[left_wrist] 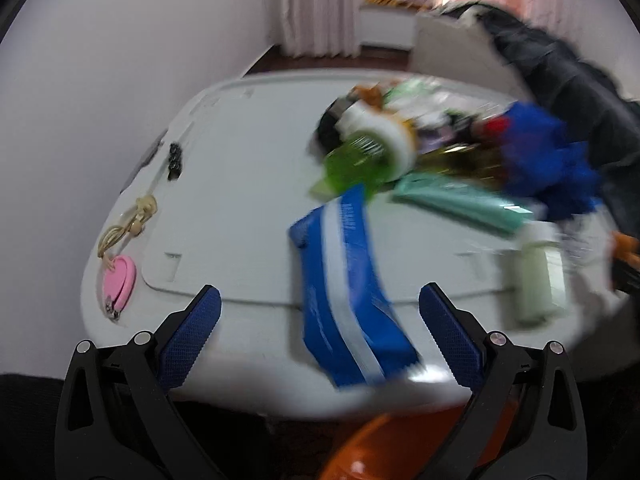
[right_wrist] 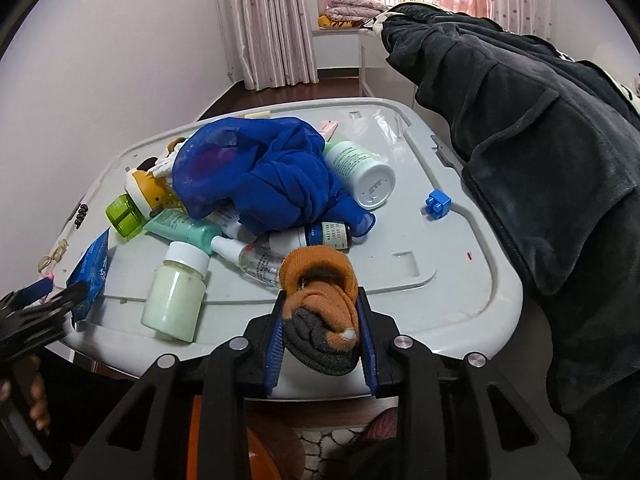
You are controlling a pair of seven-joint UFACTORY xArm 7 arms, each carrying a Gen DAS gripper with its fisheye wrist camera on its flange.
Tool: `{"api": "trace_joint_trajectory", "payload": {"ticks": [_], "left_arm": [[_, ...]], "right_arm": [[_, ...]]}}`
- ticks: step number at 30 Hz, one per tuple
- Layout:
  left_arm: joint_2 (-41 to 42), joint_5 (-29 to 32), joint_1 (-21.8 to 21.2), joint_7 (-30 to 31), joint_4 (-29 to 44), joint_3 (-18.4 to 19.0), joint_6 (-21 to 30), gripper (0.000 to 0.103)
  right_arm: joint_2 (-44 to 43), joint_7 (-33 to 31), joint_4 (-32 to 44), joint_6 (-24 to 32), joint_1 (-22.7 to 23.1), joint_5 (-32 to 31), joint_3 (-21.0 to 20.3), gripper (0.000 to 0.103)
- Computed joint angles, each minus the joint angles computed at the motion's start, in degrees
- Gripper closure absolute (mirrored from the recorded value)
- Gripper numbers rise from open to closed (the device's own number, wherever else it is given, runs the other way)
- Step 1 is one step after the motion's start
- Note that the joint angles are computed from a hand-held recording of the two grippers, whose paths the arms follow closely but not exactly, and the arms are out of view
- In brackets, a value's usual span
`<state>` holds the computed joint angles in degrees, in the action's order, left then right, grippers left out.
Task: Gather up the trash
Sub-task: 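Grasp the orange sock with the right tool while the left tool grasps the blue wrapper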
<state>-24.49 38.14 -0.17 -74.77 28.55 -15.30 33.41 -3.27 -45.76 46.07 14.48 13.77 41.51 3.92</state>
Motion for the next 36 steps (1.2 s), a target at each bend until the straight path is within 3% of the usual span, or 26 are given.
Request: {"api": "trace_joint_trajectory", "payload": {"ticks": [2,4,6,9,10,14,17,20,24,27,28,29,30,31,32,36], "left_arm": [[4.7,0.5,1.5,0.1,0.7,1.6,-3.3,0.007],[4.8,4.8,2.7,-3.0,0.6,0.8,-4.4,0.015],[3.9,6.2,2.2,-2.2,0.1,1.2,-5.9,0.060],[2.0,3.5,-0.5,2.6,-0.5,2.3,-6.3,0.072],[0.9,1.9,-1.2,3.9,-1.2,2.6,-7.2,0.082],[-8.3,-5.7,-5.4,10.0,-4.5,2.0,-6.8,0.083],[-14.4,-11.2,-8.8,13.5,-6.6,1.2,-5.2,0.083],[-21.0,-18.0,-14.3,16.7,-9.2,1.3,-2.6,0.083],[-22.8,-23.9,-17.7,20.3,-10.7,0.4,-0.3,0.083],[-22.9,-29.3,-20.7,23.7,-12.5,2.3,0.5,0.082],[-22.5,-31.0,-21.5,24.9,-12.8,3.0,0.7,0.079],[-20.8,-32.8,-22.3,26.5,-12.7,4.0,1.1,0.066],[-19.8,-34.3,-22.8,27.7,-12.5,4.5,1.5,0.055],[-18.7,-35.8,-23.1,28.6,-12.4,5.0,2.0,0.027],[-17.9,-37.2,-23.1,29.1,-12.8,5.4,1.6,0.019],[-18.5,-40.9,-22.8,31.2,-14.3,6.3,0.2,0.019]], "right_arm": [[-0.1,-0.7,0.1,0.2,0.2,1.0,0.0,0.071],[0.2,-2.6,0.5,0.3,0.0,2.4,-0.3,0.071],[-0.4,-3.6,-0.1,-0.3,0.1,3.3,-0.2,0.071],[-0.8,-4.7,-0.4,-0.4,0.4,4.6,-0.4,0.071],[-1.2,-5.2,-0.7,-0.7,0.5,5.2,-0.5,0.071],[-4.1,-10.5,-2.6,-2.0,2.3,9.4,-1.4,0.071],[-8.9,-12.6,-5.5,1.6,3.8,10.7,-2.9,0.071],[-15.0,-12.5,-9.4,6.8,4.9,8.5,-4.5,0.071],[-22.0,-9.8,-13.9,16.9,5.1,1.7,-5.9,0.071],[-23.6,-7.0,-15.2,22.9,4.9,-2.3,-6.3,0.071],[-23.2,-6.2,-15.1,24.6,4.8,-3.6,-6.3,0.068],[-23.2,-5.4,-15.5,25.5,4.6,-4.9,-5.8,0.064],[-22.3,-4.2,-15.4,26.1,4.3,-6.7,-5.0,0.048],[-21.2,-2.1,-15.5,26.0,3.7,-9.0,-3.7,0.033],[-20.6,-1.1,-15.6,25.3,3.6,-9.9,-3.2,0.032],[-17.8,0.5,-12.9,23.9,4.4,-7.9,-4.5,0.033]]}}
